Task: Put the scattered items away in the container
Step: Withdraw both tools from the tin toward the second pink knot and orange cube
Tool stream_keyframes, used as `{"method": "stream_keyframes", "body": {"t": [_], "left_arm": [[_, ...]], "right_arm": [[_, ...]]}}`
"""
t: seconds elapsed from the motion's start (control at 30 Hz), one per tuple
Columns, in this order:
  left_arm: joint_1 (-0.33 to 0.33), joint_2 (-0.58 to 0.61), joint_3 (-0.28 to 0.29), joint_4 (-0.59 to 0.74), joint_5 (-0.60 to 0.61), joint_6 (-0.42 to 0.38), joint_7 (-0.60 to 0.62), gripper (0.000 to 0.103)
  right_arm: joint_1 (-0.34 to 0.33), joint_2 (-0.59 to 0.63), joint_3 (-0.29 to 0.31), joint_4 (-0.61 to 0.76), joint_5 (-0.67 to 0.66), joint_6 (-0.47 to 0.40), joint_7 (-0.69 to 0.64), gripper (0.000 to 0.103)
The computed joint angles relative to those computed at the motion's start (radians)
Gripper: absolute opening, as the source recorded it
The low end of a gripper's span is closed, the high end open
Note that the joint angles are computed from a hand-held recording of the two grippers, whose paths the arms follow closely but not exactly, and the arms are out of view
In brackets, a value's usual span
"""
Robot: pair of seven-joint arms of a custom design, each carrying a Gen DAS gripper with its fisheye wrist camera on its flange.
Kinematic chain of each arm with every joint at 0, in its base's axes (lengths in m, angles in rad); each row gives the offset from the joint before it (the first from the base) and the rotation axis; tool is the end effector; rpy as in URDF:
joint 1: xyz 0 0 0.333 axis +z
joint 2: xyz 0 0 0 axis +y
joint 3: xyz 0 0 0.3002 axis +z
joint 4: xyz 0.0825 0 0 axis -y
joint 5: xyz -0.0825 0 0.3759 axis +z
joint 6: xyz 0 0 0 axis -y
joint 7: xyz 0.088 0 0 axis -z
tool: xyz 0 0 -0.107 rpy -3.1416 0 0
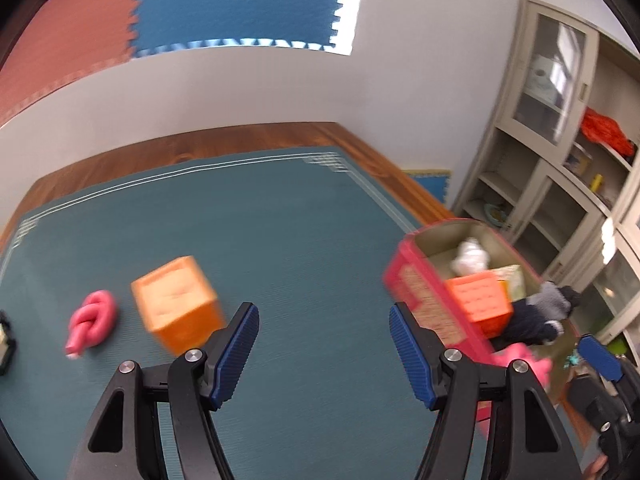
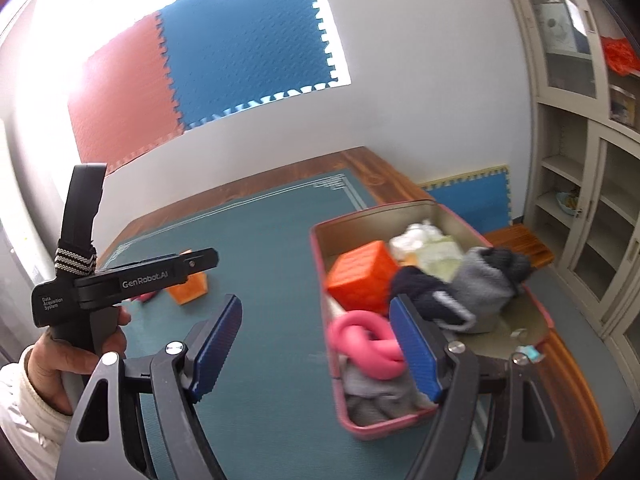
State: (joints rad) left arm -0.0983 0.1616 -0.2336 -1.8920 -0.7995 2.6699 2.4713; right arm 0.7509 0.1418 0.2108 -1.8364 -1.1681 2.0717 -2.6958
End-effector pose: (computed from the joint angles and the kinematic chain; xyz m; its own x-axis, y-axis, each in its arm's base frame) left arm 0.6046 -0.1784 0.4720 -0.6169 -0.7701 0.1621 -0.6104 0.3382 -0.7163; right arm 0.3933 0.4711 0.4763 -0.3625 -0.9066 -0.2162 -0.4352 0.3698 -0.8209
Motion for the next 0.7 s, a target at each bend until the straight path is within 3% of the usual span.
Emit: {"method": "stream_keyframes", "body": {"t": [0.4, 0.6, 0.7], "left_arm": [[0.099, 0.092, 0.059, 0.065, 0.114, 0.068, -0.092, 0.069], [0.109, 0.186, 0.076, 0.137, 0.253, 0.134, -0.178, 0.069], [0.107, 0.246, 0.084, 0.195, 0.332, 0.130, -0.230, 0.069]], "right_arm": [[0.049, 0.216, -0.077, 0.275, 0.073, 0.090, -0.204, 0.080], [0.079, 0.284, -0.119, 0.362, 0.127, 0.109, -0.280, 0.080], [0.088, 0.301, -0.137, 0.379, 0.147, 0.121, -0.296, 0.080]]}}
